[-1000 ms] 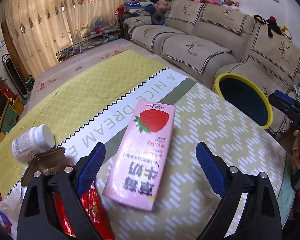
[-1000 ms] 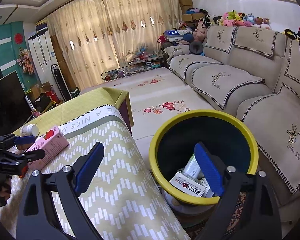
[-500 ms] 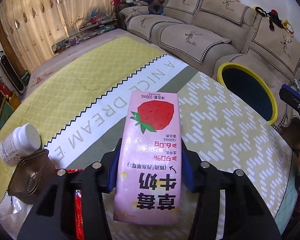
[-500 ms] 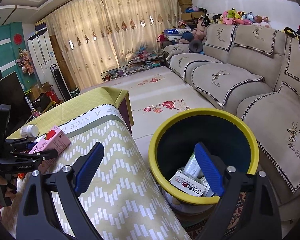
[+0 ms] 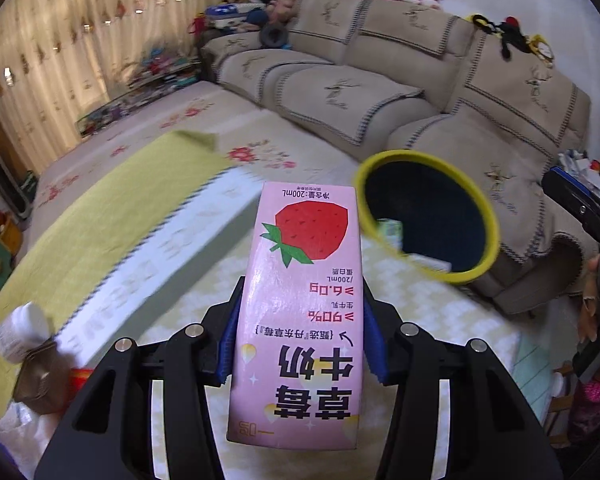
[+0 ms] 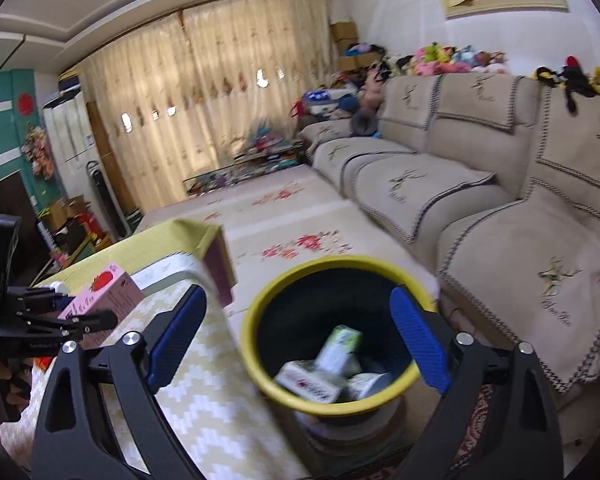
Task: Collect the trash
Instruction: 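Carry the pink carton over the bin and release it, then grasp the brown plastic tray by its rim with the right tool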
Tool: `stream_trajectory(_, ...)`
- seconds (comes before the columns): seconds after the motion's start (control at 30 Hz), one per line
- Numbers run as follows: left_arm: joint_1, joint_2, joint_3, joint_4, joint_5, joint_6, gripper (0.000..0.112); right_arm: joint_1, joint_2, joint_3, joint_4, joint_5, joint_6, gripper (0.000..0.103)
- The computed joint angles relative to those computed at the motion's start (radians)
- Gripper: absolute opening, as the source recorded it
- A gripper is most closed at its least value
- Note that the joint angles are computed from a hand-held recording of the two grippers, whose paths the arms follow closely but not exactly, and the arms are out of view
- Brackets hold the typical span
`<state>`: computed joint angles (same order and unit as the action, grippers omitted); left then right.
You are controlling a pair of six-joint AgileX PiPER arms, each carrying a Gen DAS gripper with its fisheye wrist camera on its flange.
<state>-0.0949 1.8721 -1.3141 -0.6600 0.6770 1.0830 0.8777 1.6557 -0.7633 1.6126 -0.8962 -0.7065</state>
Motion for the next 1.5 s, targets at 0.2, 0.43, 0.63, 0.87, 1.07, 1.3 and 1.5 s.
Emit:
stream_trajectory(0.2,-0.176,0.024,-0.047,0.025,-0.018,-0.106,0.051,-0.029,-0.081,0.116,0.012,-0.005,0.04,0.09)
stream_trajectory(0.43,-0.366,0.184,-0.285,0.163,-0.001,-0.356,0.051,-0.065,-0.124,0.2,-0.013,0.03,0.091,0.09)
stream_trajectory(0.63,-0.452,0.351,-0.537,0.25,0.069,-0.528,0.052,-0.063,-0.177,0.248,0.008,0.0,0.096,0.09)
stream_trajectory(0.87,-0.434,0.282,-0.474,0.179,-0.012,-0.527,0.082,-0.067,-0.185,0.247,0.019,0.015,0.073,0.09)
stream_trajectory(1.07,-0.291,-0.028,-0.03,-0.107,-0.207,-0.18,0.091,-0.056,-0.147,0.214,0.002,0.035,0.077,0.09)
stream_trajectory(1.3,0.093,-0.29,0.331,-0.593,-0.126,0.354,0.098,-0.022,-0.086,0.122,0.035,0.036,0.003,0.09)
stream_trajectory(1.5,0.476,-0.363,0.467,-0.78,-0.034,0.662,0.098,-0.006,0.018,-0.023,0.069,0.084,-0.116,0.091)
